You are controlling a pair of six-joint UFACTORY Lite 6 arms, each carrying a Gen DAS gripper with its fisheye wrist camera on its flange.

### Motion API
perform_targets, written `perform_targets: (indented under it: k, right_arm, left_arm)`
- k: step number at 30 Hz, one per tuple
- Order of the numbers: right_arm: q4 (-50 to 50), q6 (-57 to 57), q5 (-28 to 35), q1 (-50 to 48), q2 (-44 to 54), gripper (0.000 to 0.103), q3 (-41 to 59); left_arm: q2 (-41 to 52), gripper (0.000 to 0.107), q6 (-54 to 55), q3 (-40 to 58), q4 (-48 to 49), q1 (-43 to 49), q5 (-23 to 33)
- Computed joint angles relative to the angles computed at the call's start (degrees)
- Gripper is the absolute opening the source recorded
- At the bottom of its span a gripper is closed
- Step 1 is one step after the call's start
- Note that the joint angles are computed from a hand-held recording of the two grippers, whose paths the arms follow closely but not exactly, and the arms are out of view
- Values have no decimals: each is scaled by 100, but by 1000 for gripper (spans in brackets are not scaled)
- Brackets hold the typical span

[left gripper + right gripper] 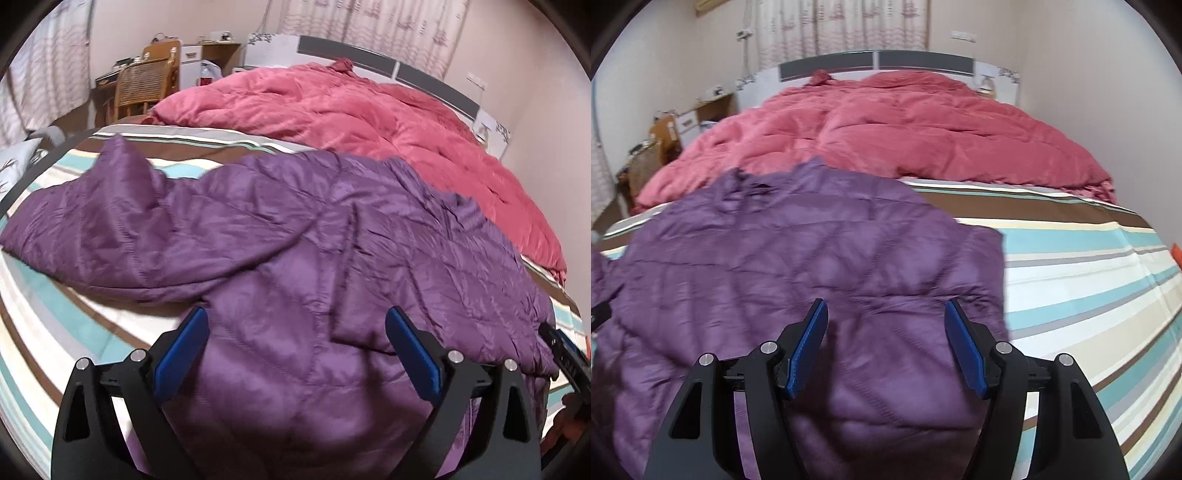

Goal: Fold large clothes

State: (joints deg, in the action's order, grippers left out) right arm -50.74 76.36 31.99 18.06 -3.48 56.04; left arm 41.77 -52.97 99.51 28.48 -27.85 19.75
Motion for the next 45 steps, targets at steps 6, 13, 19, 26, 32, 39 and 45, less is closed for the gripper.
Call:
perform_targets:
  k: [6,13,19,26,32,39,45]
  right_arm:
    - [422,-523,-239,-43,706,40,471]
    - [120,-451,-47,59,1275,38,771]
    - [-116,-193,-29,113,1261,38,688]
    - [-173,-137,-90,86,1204,38,612]
    - [-212,-90,-104,86,1141,38,545]
    - [-260,-47,-117,93,1149,38,542]
    - [-279,-34,-117,91,1143,38,529]
  left_arm:
    - [-470,97,-606,-575,657,688,-171]
    - [-416,97,-812,-590,666,1855,-179]
    - [87,97,-845,-277,3,2672,-37]
    - [858,95,-27,260,-1739,3265,-204]
    - [1392,82,-11,976,-2214,3421,-272]
    - [2779,47,-801,3262,-1540,3290,754]
    - [2201,12,-170,1984,-2147,3434,-357]
